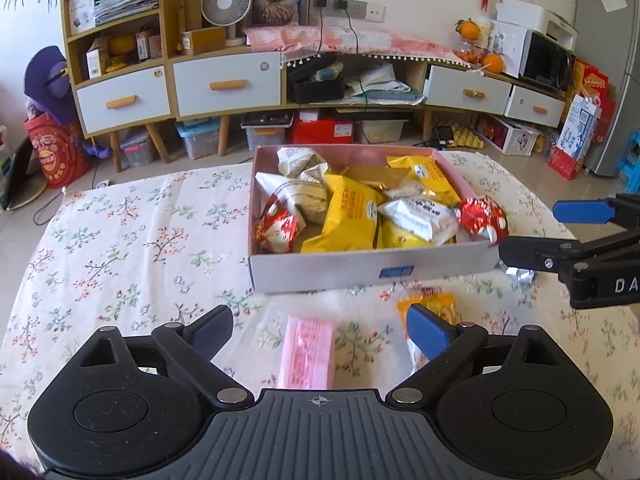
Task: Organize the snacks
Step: 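Withdraw both grippers toward the pink and orange biscuit packets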
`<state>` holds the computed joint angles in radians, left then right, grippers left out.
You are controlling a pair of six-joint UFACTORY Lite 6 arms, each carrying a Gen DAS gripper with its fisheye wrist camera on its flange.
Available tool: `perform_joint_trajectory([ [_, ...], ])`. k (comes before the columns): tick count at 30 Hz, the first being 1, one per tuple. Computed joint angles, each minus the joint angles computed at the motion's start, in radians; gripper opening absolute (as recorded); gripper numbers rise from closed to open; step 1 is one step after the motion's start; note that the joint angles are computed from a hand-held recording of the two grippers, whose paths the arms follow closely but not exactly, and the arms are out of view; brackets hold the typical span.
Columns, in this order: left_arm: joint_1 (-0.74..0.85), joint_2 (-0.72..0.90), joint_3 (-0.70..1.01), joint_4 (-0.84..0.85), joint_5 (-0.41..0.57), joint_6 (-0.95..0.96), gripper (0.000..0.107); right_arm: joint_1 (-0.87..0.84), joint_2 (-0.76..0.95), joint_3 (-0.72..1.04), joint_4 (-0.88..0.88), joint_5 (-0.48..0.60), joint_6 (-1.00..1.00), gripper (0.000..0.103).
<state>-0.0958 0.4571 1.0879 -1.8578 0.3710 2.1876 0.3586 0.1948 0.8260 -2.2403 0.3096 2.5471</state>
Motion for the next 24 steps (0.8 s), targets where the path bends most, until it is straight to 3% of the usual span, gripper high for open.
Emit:
perform_joint_trajectory([
  [8, 0.064, -0.026, -0.089, -0.083, 0.053, 0.180, 0.096, 0.042, -0.028, -0.055, -0.021, 0.018, 0.007, 0.099],
  [24, 0.151, 0.040, -0.109, -0.097, 0.126, 0.304, 0.100, 0.113, -0.020, -0.132, -0.012, 0.066, -0.027, 0.103],
])
